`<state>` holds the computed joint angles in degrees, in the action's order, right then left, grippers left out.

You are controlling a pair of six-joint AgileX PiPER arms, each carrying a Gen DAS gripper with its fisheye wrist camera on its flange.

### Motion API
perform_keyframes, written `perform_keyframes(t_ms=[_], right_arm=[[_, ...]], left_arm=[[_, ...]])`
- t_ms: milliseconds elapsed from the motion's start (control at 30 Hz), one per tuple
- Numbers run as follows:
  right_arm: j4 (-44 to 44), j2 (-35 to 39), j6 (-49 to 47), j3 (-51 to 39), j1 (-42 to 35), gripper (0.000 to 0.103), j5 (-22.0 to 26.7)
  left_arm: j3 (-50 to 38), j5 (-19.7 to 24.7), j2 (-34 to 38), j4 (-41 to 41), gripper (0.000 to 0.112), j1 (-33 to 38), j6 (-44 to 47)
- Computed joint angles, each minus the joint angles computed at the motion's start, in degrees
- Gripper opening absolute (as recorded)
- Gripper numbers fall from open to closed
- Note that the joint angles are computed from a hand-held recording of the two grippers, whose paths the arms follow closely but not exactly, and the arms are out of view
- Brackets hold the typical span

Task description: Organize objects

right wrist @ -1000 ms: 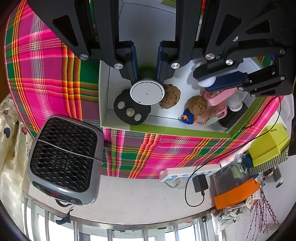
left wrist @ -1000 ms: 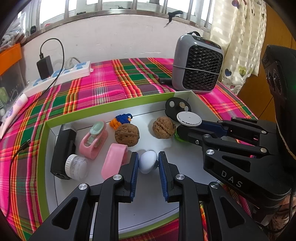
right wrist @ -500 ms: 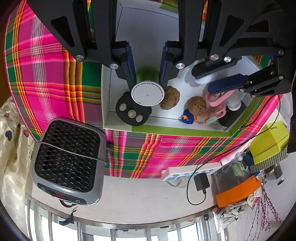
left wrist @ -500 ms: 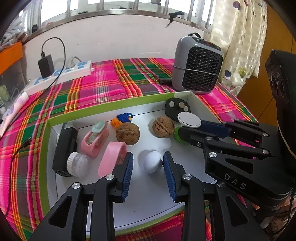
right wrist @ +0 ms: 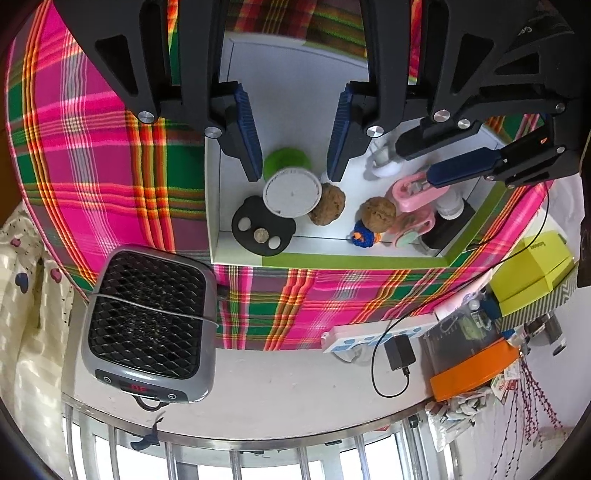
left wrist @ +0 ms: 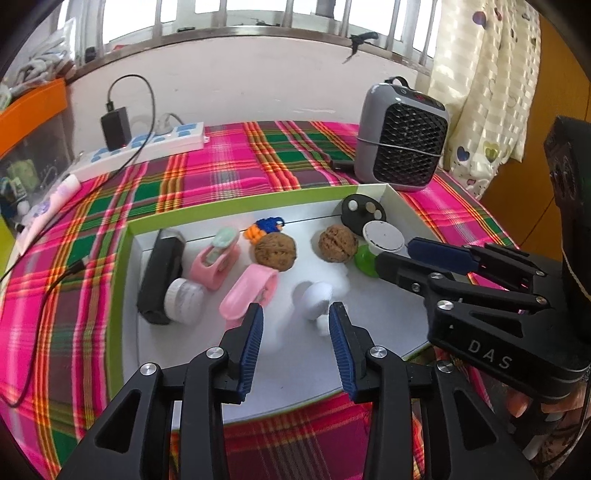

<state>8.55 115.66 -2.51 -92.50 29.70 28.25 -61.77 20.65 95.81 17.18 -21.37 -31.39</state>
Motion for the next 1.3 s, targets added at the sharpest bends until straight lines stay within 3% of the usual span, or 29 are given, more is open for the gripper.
perform_keyframes(t_ms=[433, 933, 1300], right_arm=[[-0.1, -6.7, 2.3, 9.0, 1.7, 0.038, -4.6], [-10.4, -15.0, 14.7, 19.3, 5.0, 0.038, -8.4], [-19.5, -18.9, 25.2, 25.8, 8.7, 0.038, -7.7]], left_arm=[[5.7, 0.5, -6.1, 10.0, 0.035, -2.5, -13.4], [13.1, 3.1, -14.7, 22.9, 0.035, -7.2, -29.7], [18.6, 6.4, -19.1, 25.3, 0.035, -11.7, -35.7]])
